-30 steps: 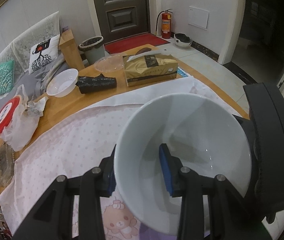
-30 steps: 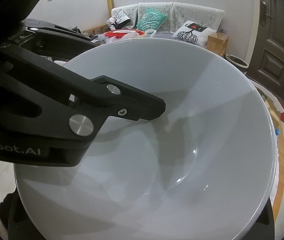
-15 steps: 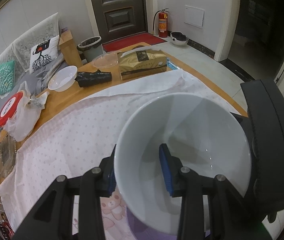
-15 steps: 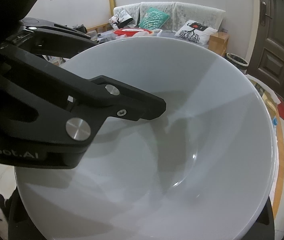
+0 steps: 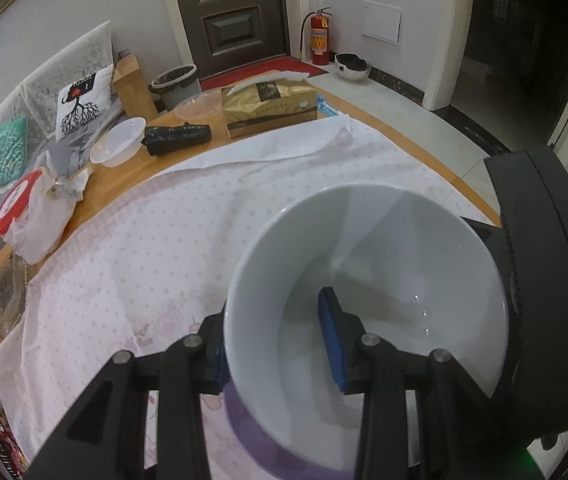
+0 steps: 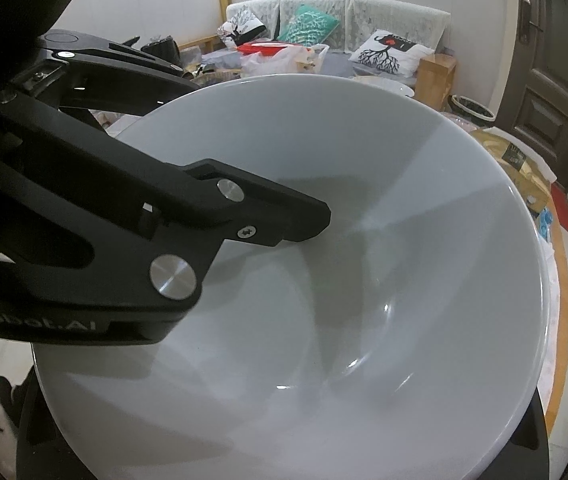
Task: Organize plates and bowls
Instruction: 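Lower the white bowl into the stacked bowls with the left gripper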
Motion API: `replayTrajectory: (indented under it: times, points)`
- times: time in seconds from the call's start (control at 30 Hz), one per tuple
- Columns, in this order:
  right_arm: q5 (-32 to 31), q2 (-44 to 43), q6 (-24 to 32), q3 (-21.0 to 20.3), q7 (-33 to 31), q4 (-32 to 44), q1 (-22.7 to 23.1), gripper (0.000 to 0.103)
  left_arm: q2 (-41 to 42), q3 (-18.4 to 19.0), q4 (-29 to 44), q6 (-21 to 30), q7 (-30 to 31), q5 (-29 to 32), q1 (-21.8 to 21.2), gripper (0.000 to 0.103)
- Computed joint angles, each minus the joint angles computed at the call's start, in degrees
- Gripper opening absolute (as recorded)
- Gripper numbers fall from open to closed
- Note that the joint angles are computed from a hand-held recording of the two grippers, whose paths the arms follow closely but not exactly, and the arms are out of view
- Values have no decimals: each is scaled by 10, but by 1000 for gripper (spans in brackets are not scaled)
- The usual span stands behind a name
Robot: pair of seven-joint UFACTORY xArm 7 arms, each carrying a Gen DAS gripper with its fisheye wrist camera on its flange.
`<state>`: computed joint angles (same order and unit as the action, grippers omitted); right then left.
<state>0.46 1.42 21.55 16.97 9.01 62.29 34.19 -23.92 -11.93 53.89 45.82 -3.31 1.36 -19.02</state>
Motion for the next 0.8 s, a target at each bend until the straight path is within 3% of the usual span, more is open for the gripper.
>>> replayTrajectory:
  times: [0.8]
  points:
    - [30,-14,25,8,1,-36,12,101,-10,7,-49,2,7,-37,-19,33]
